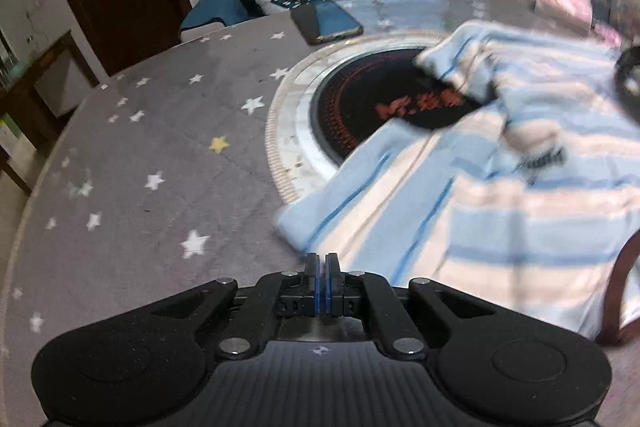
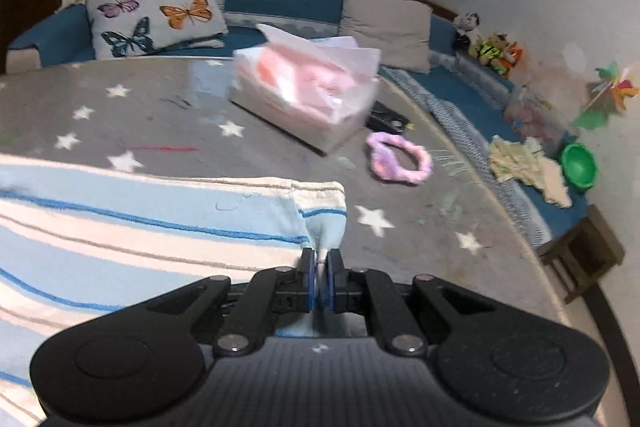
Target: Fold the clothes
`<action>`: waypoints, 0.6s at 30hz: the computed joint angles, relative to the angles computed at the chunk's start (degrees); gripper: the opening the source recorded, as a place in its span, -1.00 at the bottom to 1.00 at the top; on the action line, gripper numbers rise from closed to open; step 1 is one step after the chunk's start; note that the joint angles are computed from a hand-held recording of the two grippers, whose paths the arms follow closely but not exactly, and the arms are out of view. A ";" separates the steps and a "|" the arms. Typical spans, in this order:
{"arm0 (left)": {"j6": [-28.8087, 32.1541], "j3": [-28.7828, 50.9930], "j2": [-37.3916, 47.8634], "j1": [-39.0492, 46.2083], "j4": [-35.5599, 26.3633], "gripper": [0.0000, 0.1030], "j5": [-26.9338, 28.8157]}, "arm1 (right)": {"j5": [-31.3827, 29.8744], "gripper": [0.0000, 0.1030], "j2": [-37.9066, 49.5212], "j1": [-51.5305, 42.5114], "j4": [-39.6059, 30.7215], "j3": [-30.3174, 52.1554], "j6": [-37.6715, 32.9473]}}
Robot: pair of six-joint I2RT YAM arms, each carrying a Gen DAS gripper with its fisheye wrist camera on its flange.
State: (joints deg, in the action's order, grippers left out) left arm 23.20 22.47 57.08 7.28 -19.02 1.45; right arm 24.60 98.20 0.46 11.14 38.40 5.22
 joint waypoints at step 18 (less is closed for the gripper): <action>-15.57 20.90 25.45 -16.91 9.02 -0.26 4.79 | -12.92 -0.48 -15.19 -3.14 -2.07 -9.64 -0.88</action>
State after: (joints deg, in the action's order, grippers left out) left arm 7.64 43.37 82.53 -9.63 -10.00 6.23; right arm 11.67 83.01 -2.68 9.07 28.76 4.34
